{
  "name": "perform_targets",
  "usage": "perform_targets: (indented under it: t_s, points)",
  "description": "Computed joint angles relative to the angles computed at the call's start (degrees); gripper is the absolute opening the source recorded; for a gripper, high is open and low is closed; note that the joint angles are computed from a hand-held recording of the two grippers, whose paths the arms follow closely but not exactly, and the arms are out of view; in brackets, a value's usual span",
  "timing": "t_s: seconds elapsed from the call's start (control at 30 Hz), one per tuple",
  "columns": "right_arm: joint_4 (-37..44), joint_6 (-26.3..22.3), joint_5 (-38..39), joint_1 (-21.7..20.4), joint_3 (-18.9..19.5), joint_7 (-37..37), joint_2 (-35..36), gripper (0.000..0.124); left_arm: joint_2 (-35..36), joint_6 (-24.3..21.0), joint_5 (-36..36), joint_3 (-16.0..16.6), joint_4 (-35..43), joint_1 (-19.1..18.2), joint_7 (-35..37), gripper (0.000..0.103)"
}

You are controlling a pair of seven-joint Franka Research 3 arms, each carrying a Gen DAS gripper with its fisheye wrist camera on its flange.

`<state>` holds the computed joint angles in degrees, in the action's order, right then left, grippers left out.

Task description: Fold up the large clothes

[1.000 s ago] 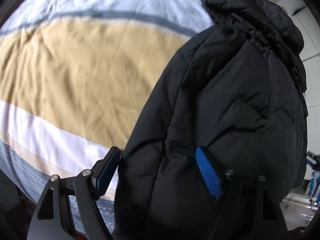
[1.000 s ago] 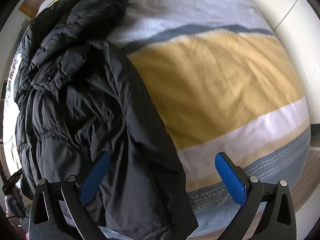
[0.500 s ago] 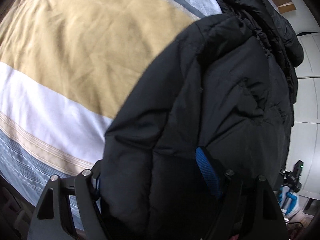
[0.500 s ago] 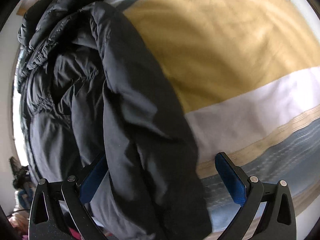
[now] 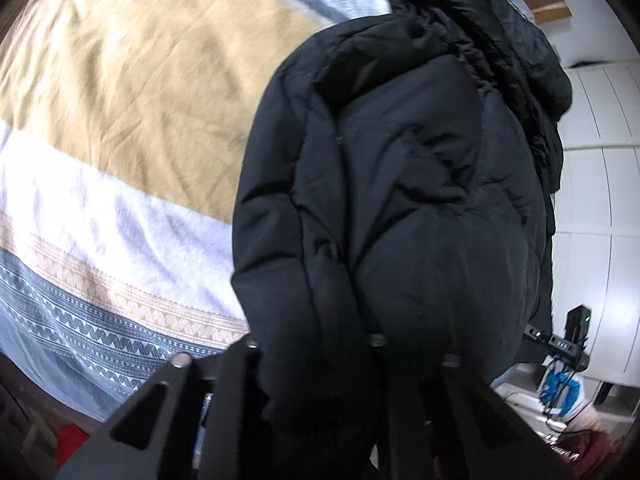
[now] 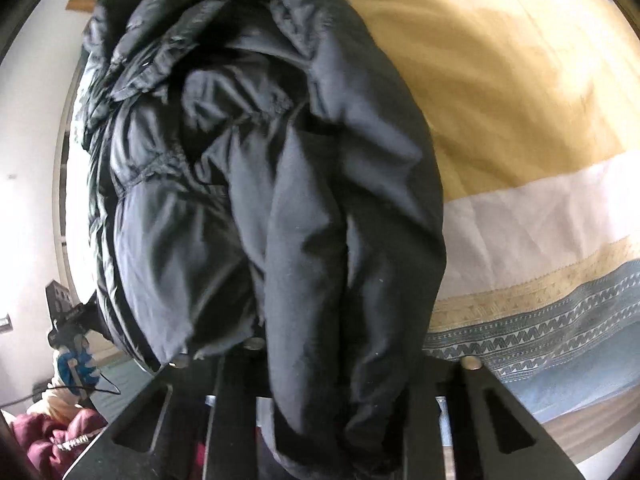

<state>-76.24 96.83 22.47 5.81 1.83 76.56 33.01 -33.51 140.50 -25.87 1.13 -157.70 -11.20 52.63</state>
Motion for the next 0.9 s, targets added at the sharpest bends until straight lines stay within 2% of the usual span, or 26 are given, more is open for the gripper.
perform_targets:
  t_s: [0.1, 0.27, 0.5, 0.67, 0.9]
  points:
    - [0.51, -0.70, -0.86, 1.10, 0.31, 0.27, -1.04, 0.012, 0.18, -1.67, 2.28, -1.48, 1.67, 0.49, -1.44, 0.009]
    - [4.18, -2.53, -0.92, 1.81, 0.68, 0.65, -0.91, 0.010, 0.20, -3.15, 4.74, -0.65, 2.70, 2.50, -1.10, 0.008]
    - [10.90, -3.40, 0.42, 1.19, 1.16, -0.28, 0.88, 0.009, -4.04, -3.62, 7.26, -0.23, 4.05, 4.33, -2.36, 0.007]
    - [17.06, -4.04, 1.14, 0.59, 1.48, -0.33, 3.27, 0.009, -4.71, -2.60, 9.44, -0.01, 6.16, 5.51, -3.26, 0.007]
    - [25.52, -3.85, 2.99, -0.54, 2.55, 0.76, 6.77, 0.009, -1.02, 0.55, 10.69, 1.16, 10.87, 5.98, -2.67, 0.007]
